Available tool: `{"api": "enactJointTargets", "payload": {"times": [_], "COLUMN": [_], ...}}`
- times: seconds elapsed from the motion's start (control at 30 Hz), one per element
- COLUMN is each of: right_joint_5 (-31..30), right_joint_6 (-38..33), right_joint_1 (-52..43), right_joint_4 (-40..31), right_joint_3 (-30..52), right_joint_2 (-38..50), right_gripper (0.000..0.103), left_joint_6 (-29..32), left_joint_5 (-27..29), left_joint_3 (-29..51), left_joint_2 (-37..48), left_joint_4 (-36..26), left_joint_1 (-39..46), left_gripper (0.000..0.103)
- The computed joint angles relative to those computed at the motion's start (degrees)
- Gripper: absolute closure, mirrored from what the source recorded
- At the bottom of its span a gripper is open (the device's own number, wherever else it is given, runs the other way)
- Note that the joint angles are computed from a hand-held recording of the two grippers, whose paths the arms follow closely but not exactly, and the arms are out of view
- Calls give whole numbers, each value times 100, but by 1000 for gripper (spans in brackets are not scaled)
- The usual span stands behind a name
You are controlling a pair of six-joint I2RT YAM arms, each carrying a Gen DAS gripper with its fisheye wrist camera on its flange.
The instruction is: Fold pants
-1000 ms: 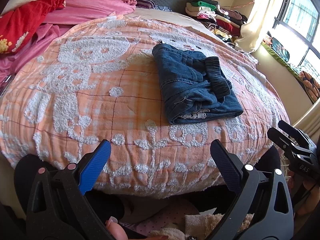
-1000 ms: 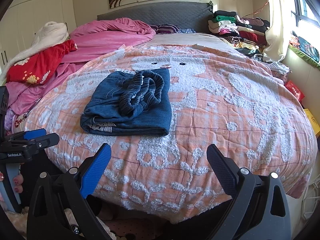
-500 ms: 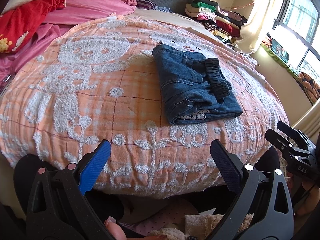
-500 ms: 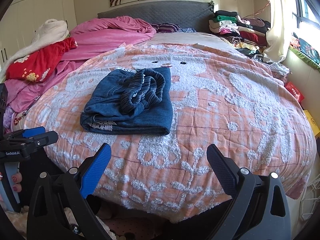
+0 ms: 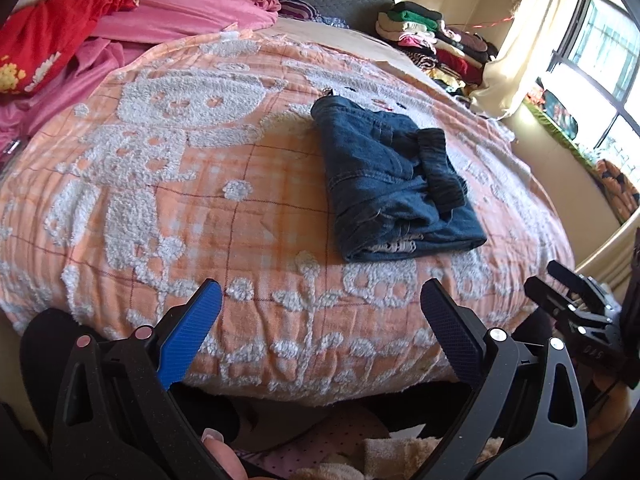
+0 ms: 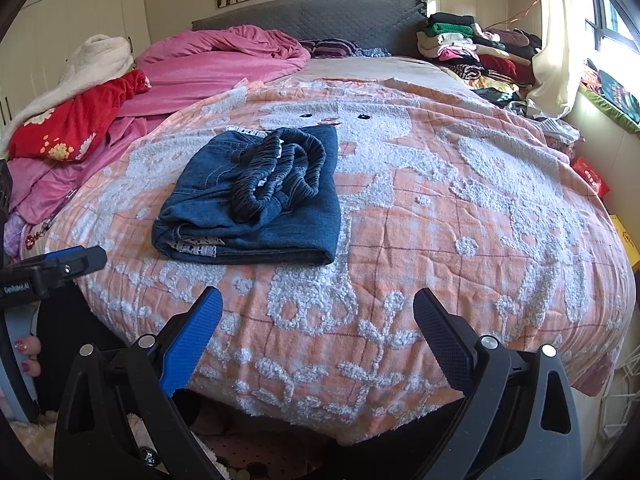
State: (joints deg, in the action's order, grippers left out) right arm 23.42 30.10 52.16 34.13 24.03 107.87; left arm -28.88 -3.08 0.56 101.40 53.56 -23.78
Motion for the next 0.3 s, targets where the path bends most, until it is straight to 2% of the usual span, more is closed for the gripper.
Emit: {"api": "enactJointTargets", "payload": {"times": [0.13, 0.2, 0.3], "right_joint_5": [-320, -503, -783], "right_joint_6": [-371, -712, -1607], "right_joint_1": [-606, -1199, -2636], "right_joint_4": [93, 182, 66], "right_joint_3": [-68, -99, 212], "right_joint_2": [-61, -100, 63], "right_gripper": [7, 7, 5], "left_joint_6": [654, 1167, 1765], "left_joint_5": [94, 203, 127], "left_joint_3": [637, 1199, 2371], "left_joint_2": [46, 308, 901], "left_joint_4": [-865, -1290, -2035], "left_joint_1": [880, 1602, 2513], "left_gripper": [10, 10, 10]}}
